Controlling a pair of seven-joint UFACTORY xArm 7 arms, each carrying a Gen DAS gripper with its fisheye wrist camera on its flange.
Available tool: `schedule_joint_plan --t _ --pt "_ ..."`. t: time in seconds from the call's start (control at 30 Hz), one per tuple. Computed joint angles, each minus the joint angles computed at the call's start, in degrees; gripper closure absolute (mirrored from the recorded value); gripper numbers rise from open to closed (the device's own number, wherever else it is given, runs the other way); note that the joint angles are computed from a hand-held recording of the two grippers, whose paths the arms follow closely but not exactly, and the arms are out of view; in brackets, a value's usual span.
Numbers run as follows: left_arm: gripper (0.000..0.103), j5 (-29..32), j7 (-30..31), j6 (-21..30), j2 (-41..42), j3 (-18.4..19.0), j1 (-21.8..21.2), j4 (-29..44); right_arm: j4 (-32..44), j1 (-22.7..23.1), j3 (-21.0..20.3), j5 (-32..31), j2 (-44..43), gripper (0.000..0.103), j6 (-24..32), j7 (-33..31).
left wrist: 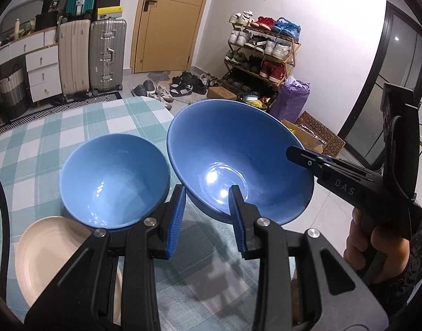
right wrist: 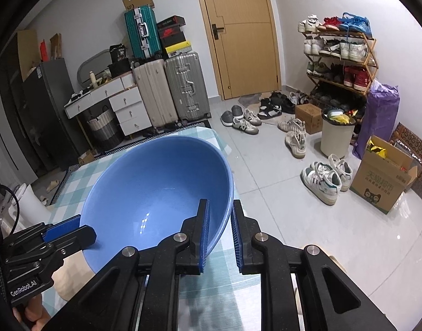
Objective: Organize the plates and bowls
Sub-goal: 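Lift the held blue bowls and carry them toward the bowls on the plates, then lower the held blue bowls into the bowls on the plates with both grippers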
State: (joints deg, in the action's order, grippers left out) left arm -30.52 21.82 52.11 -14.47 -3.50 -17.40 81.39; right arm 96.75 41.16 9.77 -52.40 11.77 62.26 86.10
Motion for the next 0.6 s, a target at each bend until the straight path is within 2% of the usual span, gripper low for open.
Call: schedule_joint_plan --t 0.33,0.6 --pt "0.074 1.22 -0.91 1.81 -5.04 1.93 1.02 -0.59 7.95 3.68 -1.13 -1.26 4.77 0.087 1.53 -1.45" --pt "0.074 1.86 -0.94 4.02 -5.57 4.5 2.8 2.26 22.12 8.61 -5.05 -0.24 13.28 0.085 3.07 -7.95"
